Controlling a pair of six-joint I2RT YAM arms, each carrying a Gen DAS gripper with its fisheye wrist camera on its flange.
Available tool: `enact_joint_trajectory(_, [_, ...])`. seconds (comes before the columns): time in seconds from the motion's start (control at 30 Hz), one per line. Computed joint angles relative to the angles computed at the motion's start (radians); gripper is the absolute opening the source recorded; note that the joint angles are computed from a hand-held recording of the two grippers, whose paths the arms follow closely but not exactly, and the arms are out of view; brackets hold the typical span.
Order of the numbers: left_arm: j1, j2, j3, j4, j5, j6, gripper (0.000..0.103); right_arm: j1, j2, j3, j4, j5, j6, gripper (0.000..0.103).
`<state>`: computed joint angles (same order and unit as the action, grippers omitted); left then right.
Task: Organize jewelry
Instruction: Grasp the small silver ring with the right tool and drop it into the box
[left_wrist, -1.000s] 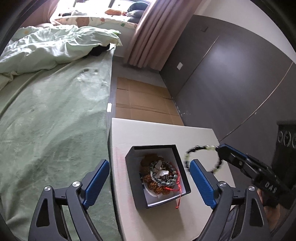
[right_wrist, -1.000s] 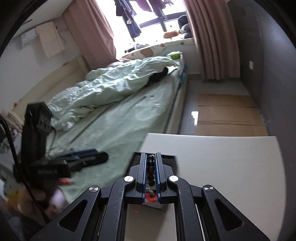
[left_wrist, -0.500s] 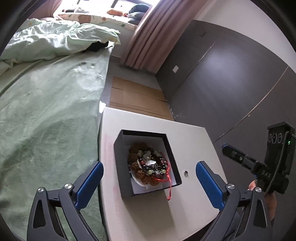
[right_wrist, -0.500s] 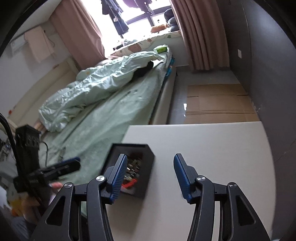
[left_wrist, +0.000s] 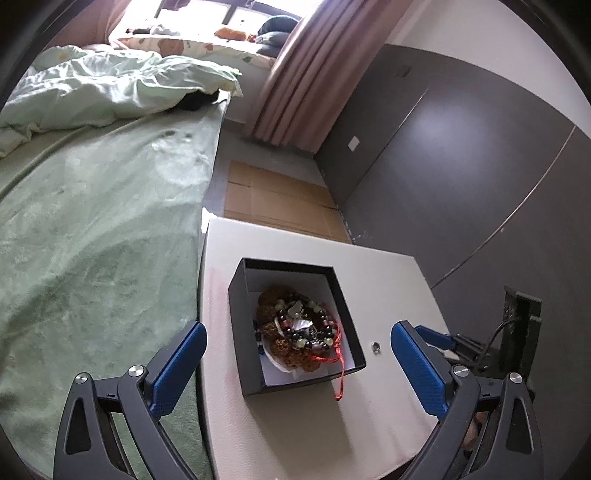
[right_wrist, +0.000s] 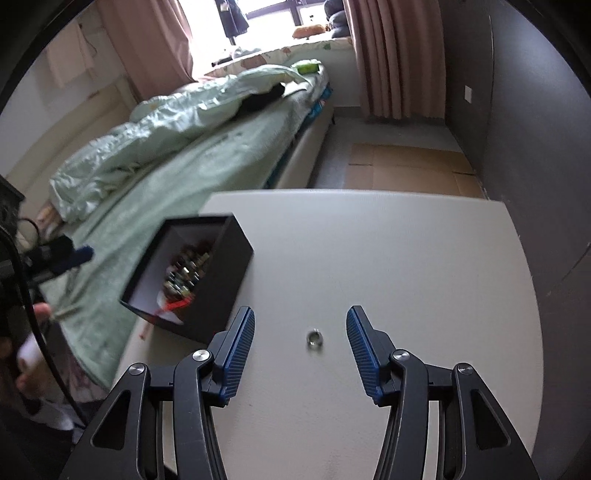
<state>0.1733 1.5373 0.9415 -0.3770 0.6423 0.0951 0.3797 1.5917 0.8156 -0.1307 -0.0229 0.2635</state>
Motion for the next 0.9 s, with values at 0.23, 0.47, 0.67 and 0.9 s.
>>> enact_joint_trajectory(0.23, [0.009,0.018,0.0,0.004,0.005,0.019,0.1,0.045,0.104,0.007,0.029,0.074,0.02,0.045])
enact_joint_trajectory(0.47, [0.04,0.042,0.014,-0.006,0.024,0.033,0.1,0.059,0.191,0.034,0.046,0.109,0.012,0.027])
enact_joint_trajectory(0.67, [0.061,0.052,0.026,-0.027,0.049,0.041,0.1,0.077,0.204,0.054,0.023,0.174,-0.003,0.014])
enact_joint_trajectory(0.9, [0.075,0.041,0.03,-0.04,0.062,0.053,0.1,0.076,0.137,0.07,0.002,0.133,0.025,0.014])
